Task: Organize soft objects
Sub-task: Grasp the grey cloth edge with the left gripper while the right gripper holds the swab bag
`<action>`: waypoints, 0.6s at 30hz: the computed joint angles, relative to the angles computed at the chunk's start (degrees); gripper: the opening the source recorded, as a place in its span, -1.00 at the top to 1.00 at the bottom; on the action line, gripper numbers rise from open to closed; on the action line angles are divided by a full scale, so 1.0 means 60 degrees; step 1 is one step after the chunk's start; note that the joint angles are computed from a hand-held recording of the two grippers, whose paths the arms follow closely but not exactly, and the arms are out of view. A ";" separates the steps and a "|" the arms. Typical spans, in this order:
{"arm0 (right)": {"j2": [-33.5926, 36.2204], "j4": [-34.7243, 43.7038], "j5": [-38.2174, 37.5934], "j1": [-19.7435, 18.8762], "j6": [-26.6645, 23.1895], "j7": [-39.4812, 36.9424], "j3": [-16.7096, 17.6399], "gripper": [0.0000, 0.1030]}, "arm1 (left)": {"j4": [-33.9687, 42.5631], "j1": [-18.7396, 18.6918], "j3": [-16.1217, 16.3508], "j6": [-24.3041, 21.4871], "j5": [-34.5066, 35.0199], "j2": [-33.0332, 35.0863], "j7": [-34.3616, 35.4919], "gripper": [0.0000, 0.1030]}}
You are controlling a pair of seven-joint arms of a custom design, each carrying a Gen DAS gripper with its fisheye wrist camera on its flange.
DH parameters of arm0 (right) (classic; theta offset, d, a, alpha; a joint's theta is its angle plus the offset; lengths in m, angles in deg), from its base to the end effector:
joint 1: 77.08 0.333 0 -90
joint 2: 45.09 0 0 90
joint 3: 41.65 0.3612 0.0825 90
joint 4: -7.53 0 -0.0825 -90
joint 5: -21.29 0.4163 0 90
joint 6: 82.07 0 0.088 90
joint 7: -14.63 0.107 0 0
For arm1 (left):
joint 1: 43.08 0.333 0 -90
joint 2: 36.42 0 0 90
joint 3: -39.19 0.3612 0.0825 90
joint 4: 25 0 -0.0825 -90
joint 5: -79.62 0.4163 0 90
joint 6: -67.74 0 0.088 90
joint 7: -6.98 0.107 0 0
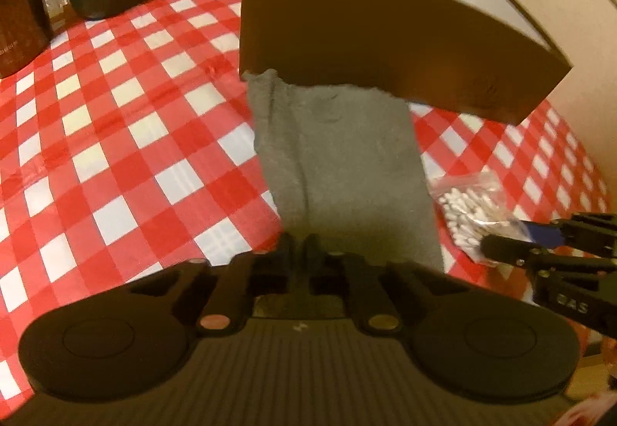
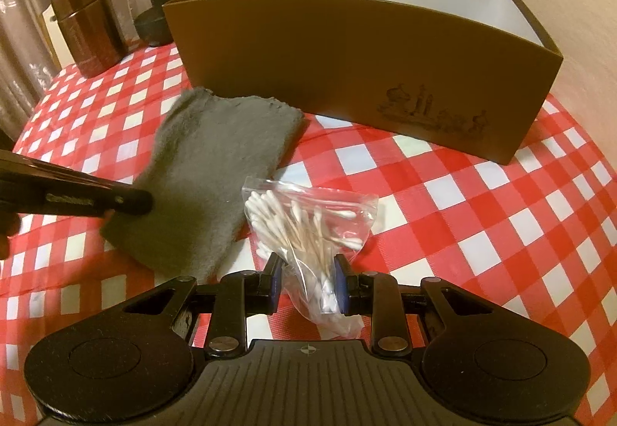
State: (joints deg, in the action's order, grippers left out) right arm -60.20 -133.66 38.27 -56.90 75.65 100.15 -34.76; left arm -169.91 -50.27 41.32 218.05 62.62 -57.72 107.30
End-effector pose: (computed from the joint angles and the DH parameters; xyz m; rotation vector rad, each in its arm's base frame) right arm 0.4502 0.2194 0.4777 -2.0941 1.5242 -0.2358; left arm 0.4631 -0.0333 0.4806 -1.9833 2.0726 -0.6899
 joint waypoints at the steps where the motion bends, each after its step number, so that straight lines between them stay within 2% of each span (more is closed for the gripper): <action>1: -0.0007 -0.0003 0.0024 0.0000 0.0002 0.0012 -0.0012 0.46 | -0.0011 0.0009 0.0003 -0.0033 0.0040 -0.0090 0.0047 0.90; 7: -0.0064 -0.0027 0.0041 -0.0023 0.0061 0.0131 -0.0016 0.46 | -0.0129 0.0495 -0.0315 -0.0700 0.1713 -0.0978 0.0161 0.91; 9: -0.0095 -0.0053 0.0070 -0.0024 0.0064 0.0152 -0.0025 0.46 | -0.0135 0.0305 0.0040 -0.0912 0.1590 -0.1076 0.0545 0.89; 11: -0.0083 -0.0045 0.0068 -0.0041 0.0053 0.0209 -0.0017 0.46 | -0.0024 0.0237 0.0239 -0.1083 0.1197 -0.0840 0.0452 0.77; 13: -0.0054 -0.0012 0.0071 -0.0037 -0.0011 0.0261 -0.0010 0.46 | 0.0016 0.0301 0.0184 -0.1024 0.1009 -0.0536 0.0277 0.67; 16: -0.0037 0.0052 0.0125 0.0002 -0.0118 0.0204 -0.0049 0.46 | -0.0015 0.0323 0.0142 -0.0808 0.0610 -0.0203 0.0081 0.40; 18: -0.0047 0.0053 0.0116 -0.0015 -0.0127 0.0188 -0.0052 0.46 | -0.0082 0.0344 0.0117 -0.0559 0.0394 -0.0114 -0.0018 0.34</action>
State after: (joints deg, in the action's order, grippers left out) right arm -60.48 -133.34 38.97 -56.99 74.89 101.28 -35.07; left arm -170.40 -48.21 42.02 214.70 64.99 -58.40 107.19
